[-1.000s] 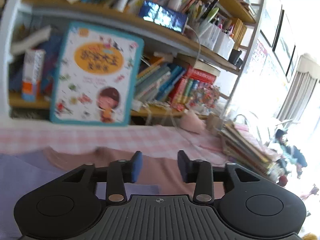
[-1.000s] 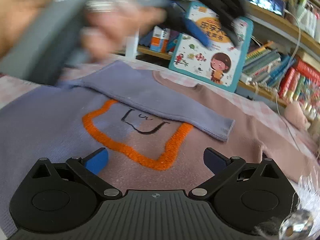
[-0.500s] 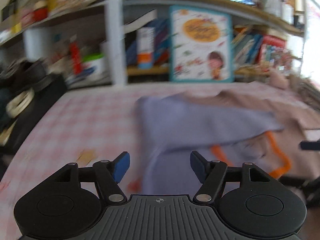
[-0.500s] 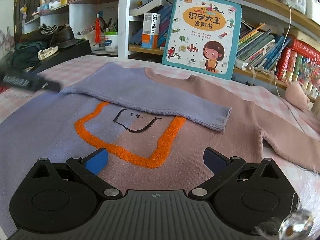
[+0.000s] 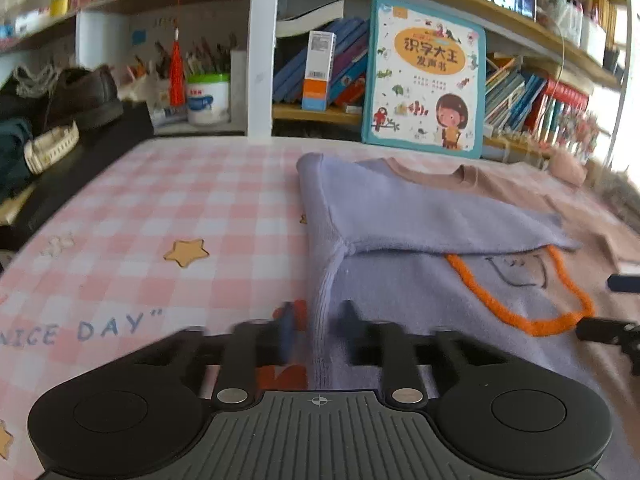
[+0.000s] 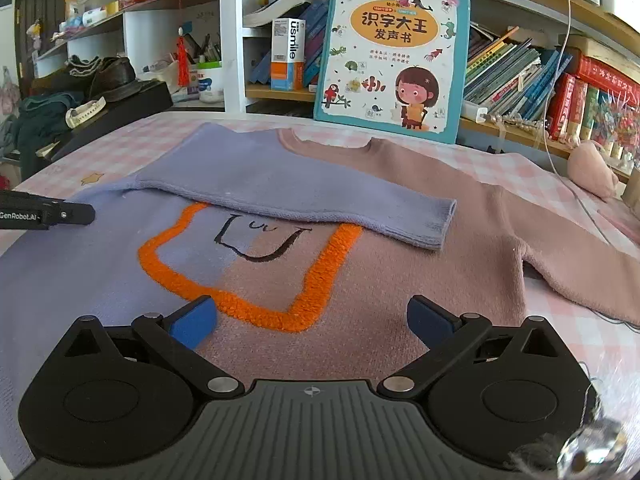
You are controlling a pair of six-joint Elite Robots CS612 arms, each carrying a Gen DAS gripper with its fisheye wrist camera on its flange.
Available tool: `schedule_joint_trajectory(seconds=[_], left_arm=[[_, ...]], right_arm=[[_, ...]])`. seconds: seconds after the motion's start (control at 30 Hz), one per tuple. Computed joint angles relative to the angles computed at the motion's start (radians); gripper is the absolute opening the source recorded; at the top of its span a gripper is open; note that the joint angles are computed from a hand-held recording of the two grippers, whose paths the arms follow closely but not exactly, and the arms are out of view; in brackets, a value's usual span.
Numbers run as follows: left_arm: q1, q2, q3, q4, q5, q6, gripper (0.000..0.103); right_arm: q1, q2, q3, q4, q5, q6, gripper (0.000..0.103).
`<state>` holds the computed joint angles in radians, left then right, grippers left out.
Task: Fold clothes
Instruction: 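Grasp the lilac side edge with the left gripper and fold it inward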
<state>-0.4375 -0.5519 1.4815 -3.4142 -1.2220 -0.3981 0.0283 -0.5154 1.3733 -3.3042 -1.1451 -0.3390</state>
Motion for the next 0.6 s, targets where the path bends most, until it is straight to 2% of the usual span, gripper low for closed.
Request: schedule_joint_trajectory(seconds=[0.13, 0.37, 0.5, 0.6], left_arm=[[0.019, -0.002, 0.019, -0.043, -0.063, -0.063, 0.006], [0.018, -0.012, 0.032, -0.038, -0.063, -0.050, 0.006], [0.022, -0.012, 0.033, -0.041, -0.071, -0.066, 0.006], [0.024, -0.013, 0.036, -0.045, -0.068, -0.071, 0.006]], right_arm=[[0.000, 0.000, 0.000, 0.004, 0.000, -0.004, 0.102], [-0.004, 0.001, -0.003, 0.003, 0.011, -0.001, 0.102], [-0.019, 0.008, 0.002, -0.064, 0.035, 0.085, 0.102], [-0.031, 0.004, 0.013, -0.075, 0.039, 0.127, 0.102]])
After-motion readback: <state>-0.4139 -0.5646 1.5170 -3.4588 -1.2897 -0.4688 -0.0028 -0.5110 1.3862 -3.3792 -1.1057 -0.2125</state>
